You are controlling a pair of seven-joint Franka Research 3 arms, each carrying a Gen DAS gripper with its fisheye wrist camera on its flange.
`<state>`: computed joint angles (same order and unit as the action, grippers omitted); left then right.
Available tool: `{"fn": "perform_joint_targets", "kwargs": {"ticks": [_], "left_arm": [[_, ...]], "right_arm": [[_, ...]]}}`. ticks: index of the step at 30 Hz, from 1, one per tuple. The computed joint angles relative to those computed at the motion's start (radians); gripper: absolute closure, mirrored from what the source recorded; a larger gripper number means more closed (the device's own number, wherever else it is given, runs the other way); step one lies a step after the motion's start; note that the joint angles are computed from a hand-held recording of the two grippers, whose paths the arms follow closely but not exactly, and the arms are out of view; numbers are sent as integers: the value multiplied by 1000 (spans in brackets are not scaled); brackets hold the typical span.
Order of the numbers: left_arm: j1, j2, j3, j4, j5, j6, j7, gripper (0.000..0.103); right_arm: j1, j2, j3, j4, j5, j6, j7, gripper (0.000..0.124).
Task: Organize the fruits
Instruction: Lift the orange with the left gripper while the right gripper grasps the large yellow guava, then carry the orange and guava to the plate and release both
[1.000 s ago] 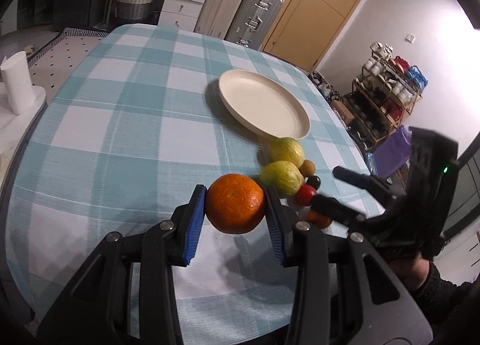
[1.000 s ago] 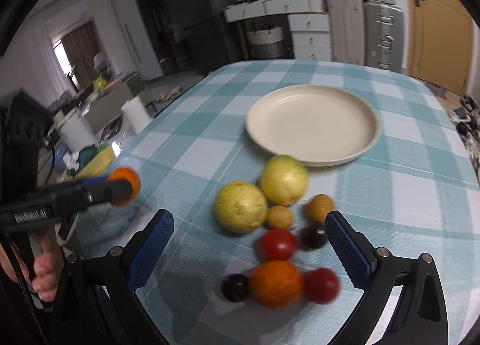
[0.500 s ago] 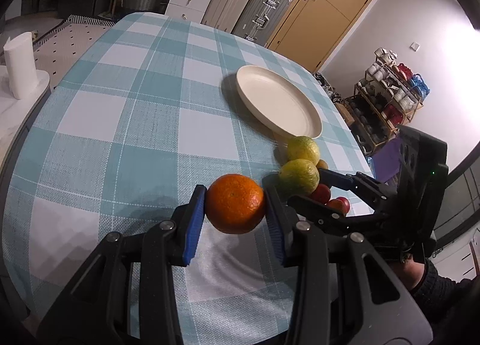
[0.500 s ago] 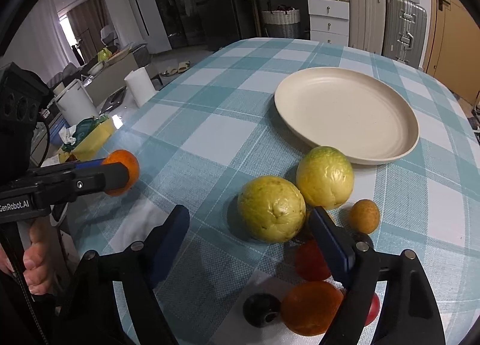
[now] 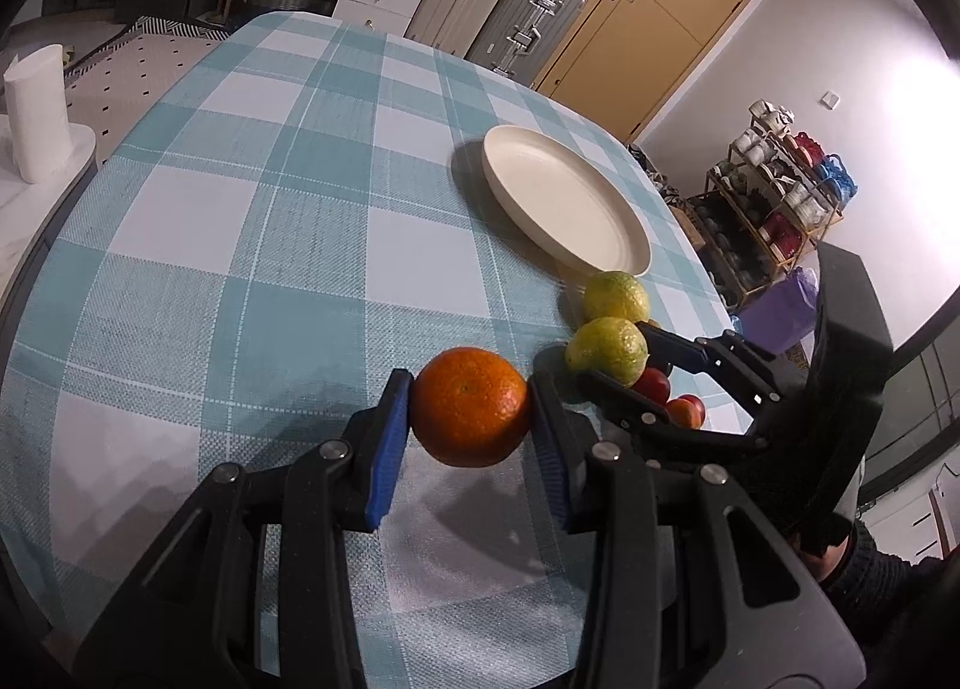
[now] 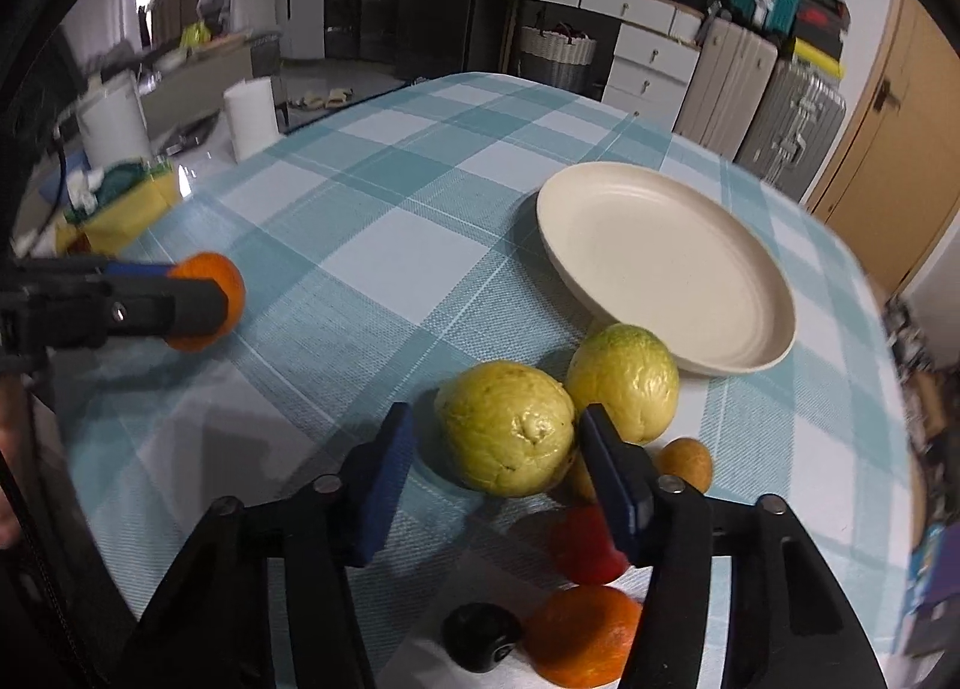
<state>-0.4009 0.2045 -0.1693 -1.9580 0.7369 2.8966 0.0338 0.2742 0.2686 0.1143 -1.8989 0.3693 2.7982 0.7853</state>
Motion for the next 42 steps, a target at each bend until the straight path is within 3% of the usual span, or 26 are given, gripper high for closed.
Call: {"fn": "perform_joint_targets", "kwargs": {"ticks": [9,12,18,22,28,35,42], "left_arm": [[3,7,2,4,-12,4,9,67],[1,8,5,7,-10,2,6,67],[2,16,1,17,-25,-5,22,67],[3,26,-1,28,-43,-6,37,67],[1,54,-6,69,-82,-26,91,67],[2,116,-15,168,-158,-52,203,67],[3,220,-20,350,-250,-105,352,67]], "right_arm": [[66,-12,-52,-81,-210,160,35,71],[54,-8,-40,-82,-214,170,24,72],[-36,-7,53,-52,-23,112,-100,72],[-57,-9,74,-34,95,83,-170,72],[-104,-13,98,21,335,-38,-296,72],[-124,-29,64,66,585,-160,-410,72],[-133,-3,27,143,676,-227,-416,72]]}}
